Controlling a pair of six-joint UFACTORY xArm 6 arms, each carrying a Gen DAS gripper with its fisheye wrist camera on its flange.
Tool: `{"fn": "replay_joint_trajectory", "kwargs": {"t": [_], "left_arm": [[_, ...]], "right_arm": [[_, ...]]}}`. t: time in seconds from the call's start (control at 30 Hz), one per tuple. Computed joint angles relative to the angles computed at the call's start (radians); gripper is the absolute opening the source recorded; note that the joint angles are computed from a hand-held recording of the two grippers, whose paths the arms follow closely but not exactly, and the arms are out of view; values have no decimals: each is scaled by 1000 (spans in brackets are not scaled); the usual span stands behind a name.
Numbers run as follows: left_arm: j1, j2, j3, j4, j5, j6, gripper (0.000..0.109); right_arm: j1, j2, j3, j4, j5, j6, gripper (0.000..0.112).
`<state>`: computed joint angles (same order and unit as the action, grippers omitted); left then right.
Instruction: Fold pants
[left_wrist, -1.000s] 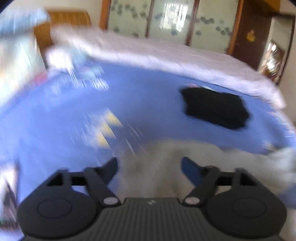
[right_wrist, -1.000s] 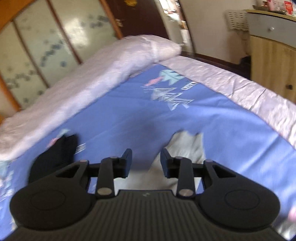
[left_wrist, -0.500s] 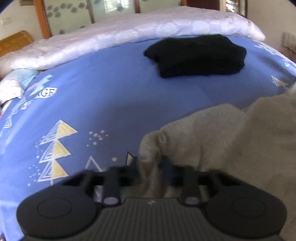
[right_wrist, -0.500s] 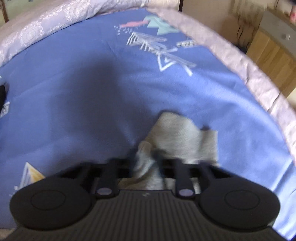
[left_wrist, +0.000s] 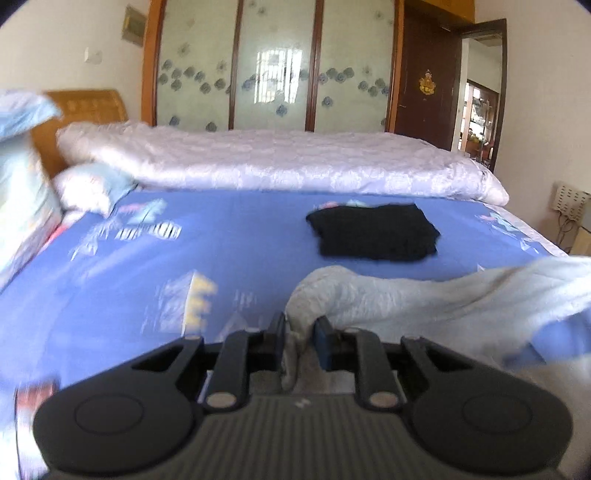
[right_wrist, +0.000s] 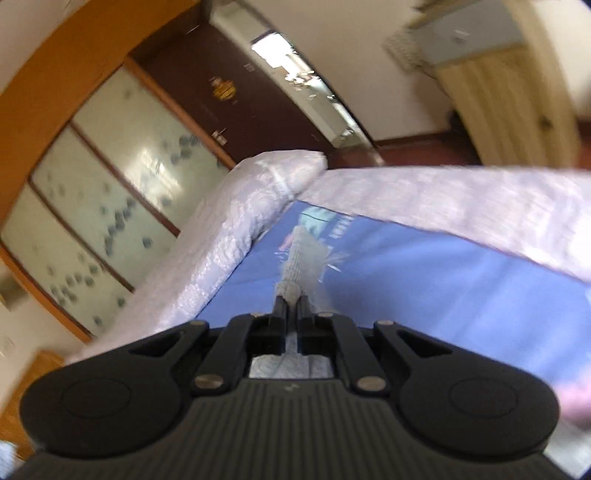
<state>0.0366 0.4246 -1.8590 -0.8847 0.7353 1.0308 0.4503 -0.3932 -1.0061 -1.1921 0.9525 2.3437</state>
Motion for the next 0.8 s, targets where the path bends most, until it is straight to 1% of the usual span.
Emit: {"fn": "replay_joint_trajectory", "kwargs": {"t": [0.03, 0.07, 0.1, 0.17, 0.2, 0.23, 0.27, 0.33, 0.37, 0.4, 0.43, 0.47, 0.5, 0.53, 0.6, 0.63, 0.67, 0.73, 0.77, 0.8], "left_arm": [[23, -45, 61, -11, 16, 16, 17], [39, -87, 127, -17, 22, 31, 17], [58, -127, 186, -6, 44, 35, 19], [91, -126, 213, 71, 81, 3, 27], [99, -152, 259, 109, 77, -10, 27], [110, -174, 297, 144, 77, -31, 28], [125, -181, 304, 169, 101, -70, 28], [161, -160, 262, 158, 164, -137, 31], [178, -139, 224, 137, 190, -180, 40], [193, -123, 191, 112, 207, -226, 50], [206, -111, 166, 90, 220, -260, 54], [213, -96, 136, 76, 235, -293, 54], [218, -74, 97, 68, 253, -331, 55], [219, -70, 89, 66, 258, -360, 56], [214, -30, 29, 75, 277, -416, 58], [207, -20, 11, 76, 285, -435, 58], [200, -18, 12, 75, 287, -440, 59], [176, -34, 43, 94, 281, -446, 66], [163, -20, 27, 122, 283, -461, 78], [148, -3, 8, 157, 287, -484, 83]], "right_arm": [[61, -74, 75, -1, 60, 66, 7], [144, -154, 158, 4, 138, 141, 7], [226, -217, 226, 14, 211, 209, 7], [397, -282, 317, 75, 361, 371, 8], [462, -285, 332, 133, 417, 437, 12], [510, -284, 341, 199, 464, 488, 13], [555, -278, 346, 255, 513, 546, 13], [638, -262, 344, 289, 603, 685, 15], [676, -248, 331, 289, 652, 735, 16], [701, -232, 311, 281, 693, 754, 19], [707, -216, 286, 276, 722, 739, 21], [712, -204, 259, 268, 749, 704, 21], [708, -187, 229, 245, 758, 650, 21], [700, -173, 206, 217, 757, 594, 22], [664, -129, 152, 163, 715, 450, 23], [642, -107, 126, 143, 681, 381, 26], [608, -77, 101, 123, 624, 316, 28], [544, -29, 75, 110, 486, 214, 32], [508, 3, 57, 119, 411, 159, 32], [482, 37, 38, 132, 356, 124, 32]]}}
